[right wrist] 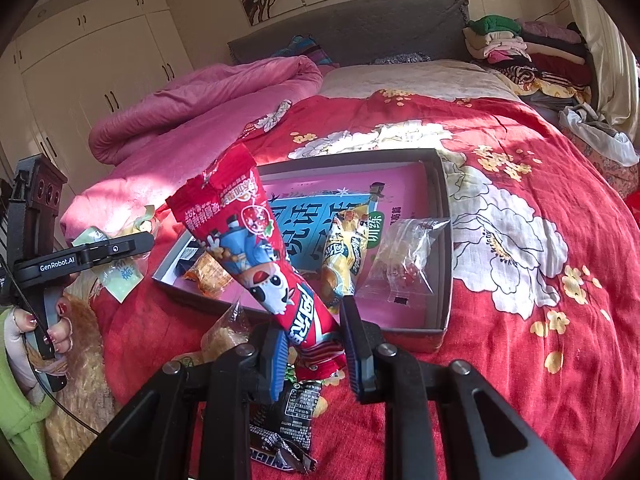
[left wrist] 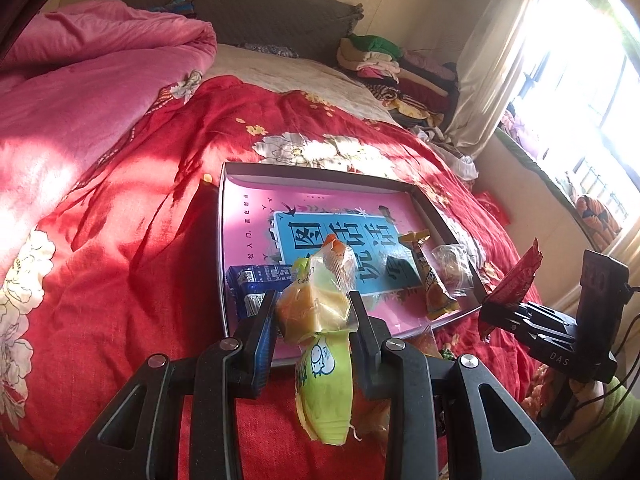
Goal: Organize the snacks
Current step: 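Lift bread bag with left tool while right tool lifts red snack tube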
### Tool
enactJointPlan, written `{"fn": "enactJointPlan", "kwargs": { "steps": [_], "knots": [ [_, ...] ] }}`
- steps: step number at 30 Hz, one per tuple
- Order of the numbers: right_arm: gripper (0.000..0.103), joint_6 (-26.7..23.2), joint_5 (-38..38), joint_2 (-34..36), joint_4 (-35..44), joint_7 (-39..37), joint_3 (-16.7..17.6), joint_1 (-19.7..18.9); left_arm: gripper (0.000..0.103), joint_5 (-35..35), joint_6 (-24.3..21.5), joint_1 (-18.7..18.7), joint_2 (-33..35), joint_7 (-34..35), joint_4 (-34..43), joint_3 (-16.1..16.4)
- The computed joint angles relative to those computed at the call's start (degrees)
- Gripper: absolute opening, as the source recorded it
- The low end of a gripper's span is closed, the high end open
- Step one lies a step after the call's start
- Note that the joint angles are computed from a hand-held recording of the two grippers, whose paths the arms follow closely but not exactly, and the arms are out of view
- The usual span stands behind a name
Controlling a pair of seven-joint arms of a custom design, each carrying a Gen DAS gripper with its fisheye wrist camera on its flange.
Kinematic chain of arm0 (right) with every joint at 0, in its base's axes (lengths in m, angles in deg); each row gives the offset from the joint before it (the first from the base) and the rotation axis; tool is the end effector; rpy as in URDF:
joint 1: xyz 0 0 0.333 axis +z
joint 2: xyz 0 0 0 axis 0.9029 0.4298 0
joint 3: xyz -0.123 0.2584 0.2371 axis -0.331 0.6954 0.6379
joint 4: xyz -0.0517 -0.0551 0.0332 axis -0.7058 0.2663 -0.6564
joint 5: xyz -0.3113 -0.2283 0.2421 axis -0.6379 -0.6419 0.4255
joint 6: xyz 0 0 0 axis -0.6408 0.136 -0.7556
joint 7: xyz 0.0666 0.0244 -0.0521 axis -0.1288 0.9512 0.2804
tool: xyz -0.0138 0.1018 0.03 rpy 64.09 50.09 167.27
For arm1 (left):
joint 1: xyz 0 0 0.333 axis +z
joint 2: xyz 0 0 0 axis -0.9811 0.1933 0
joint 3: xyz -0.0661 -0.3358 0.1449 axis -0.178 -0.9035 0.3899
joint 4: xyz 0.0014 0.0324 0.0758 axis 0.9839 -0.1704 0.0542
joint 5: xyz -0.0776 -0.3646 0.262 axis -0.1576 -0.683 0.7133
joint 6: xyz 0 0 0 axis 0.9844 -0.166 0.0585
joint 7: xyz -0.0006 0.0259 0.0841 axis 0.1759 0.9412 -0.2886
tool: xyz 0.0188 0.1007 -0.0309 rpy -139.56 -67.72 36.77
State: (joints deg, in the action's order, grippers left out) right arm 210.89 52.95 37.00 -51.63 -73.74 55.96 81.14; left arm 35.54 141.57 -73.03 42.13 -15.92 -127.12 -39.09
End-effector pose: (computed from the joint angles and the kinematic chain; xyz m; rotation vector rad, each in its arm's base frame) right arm 0.5061 0.1165 0.4378 -2.1214 0.9689 -0.1006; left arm 0.3895 -0.2798 0.4453 -2.1220 1.4504 -0.9812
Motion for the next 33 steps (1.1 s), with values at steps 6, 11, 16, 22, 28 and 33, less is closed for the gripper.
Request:
{"fn": "enactJointPlan", "kwargs": {
  "steps": [6, 11, 16, 22, 28, 33],
  "knots": [
    [0.025, 0.74, 0.84, -0.27, -0.11, -0.58, -0.04, 0.08, 0.034, 1.79, -0.02, 2.32, -0.88, -1.46, 0.16, -1.71],
    [0.025, 1.18, 1.49, -0.29, -0.11, -0.53, -0.14, 0.08, 0.034, 3.47, 0.44, 4.18, -0.38, -2.20, 0.73, -2.81],
    [0.025, 1.35, 1.49, -0.17, -0.04, -0.10, -0.11, 0.02, 0.034, 5.09, -1.12, 4.46, 0.75, -3.04, 1.42, -2.93],
    [0.025, 1.76, 1.69, 0.03, 0.08, 0.06, -0.02, 0.04, 0.034, 8.88, -2.24, 3.51, 3.31, -5.38, 2.46, -1.46],
    [0.025, 1.72, 2.23, 0.59, 0.55, 0.95, -0.12, -0.31, 0.034, 13.71, -4.10, 0.33, 7.09, -7.30, 4.39, 1.68],
    [0.025, 1.77, 2.70, 1.22, 1.09, 1.71, -0.11, -0.74, 0.034, 16.60, -5.11, -3.02, 9.28, -8.16, 5.42, 4.94]
  ]
}}
